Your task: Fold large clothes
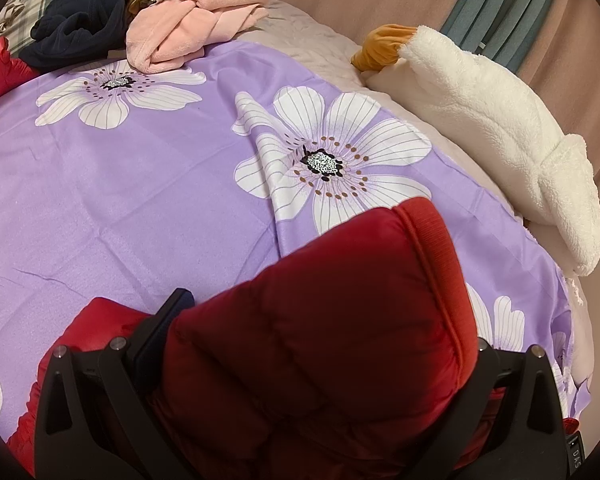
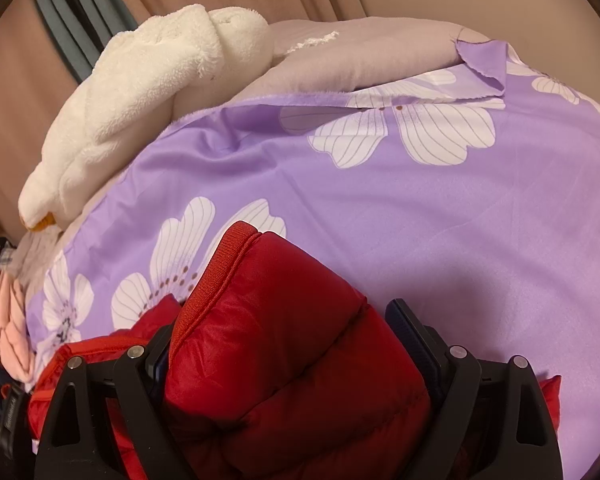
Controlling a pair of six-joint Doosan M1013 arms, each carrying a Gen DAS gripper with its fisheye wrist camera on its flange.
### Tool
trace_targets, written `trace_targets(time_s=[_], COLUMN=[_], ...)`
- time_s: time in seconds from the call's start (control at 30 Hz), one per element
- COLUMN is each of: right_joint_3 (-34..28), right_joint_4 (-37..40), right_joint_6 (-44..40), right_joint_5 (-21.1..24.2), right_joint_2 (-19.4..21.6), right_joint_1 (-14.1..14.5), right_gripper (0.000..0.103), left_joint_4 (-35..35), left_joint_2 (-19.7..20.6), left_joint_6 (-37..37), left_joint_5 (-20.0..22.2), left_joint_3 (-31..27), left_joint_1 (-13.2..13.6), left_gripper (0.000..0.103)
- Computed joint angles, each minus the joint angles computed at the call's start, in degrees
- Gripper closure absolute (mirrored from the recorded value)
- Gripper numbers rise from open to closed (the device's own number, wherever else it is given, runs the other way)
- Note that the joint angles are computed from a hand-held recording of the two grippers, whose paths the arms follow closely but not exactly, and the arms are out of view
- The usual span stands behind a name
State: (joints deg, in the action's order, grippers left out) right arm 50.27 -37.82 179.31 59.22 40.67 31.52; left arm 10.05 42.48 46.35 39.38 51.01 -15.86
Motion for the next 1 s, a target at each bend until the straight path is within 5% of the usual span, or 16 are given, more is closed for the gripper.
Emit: trace_targets(time_s=[0.43, 0.6, 0.8, 0.93, 1.0], right_joint_3=[1.2, 2.9, 2.7, 8.6, 9.2], right_joint_4=[-4.3, -12.9, -21.3, -25.5, -22.4], right_joint_6=[3.5, 8.8, 11.6, 17.1, 13.3], right_joint_5=[-0.8, -0.2, 3.8, -1.8, -1.6], right_joint_2=[-0.7, -2.2, -3.9, -8.7, -10.1], right_joint_1=[0.8, 2.5, 5.4, 7.3, 8.2], right_gripper=[0.013, 0.013, 0.013, 0.013, 0.008], left_joint_4=[-0.3, 0.0, 11.8, -5.5, -10.2], left_joint_2=[0.0, -2.4, -7.6, -11.4, -14.6], left_joint_6=[0.1, -0.8, -7.5, 11.2, 15.0], left_joint_5=[-0.4, -6.0, -11.8, -12.0, -12.1], left_joint_3=[0.1, 4.2, 10.0, 12.7, 16.1], left_joint_1=[0.0, 0.0, -1.2, -0.3, 0.3], left_gripper=[0.000, 0.000, 0.002, 0.002, 0.001])
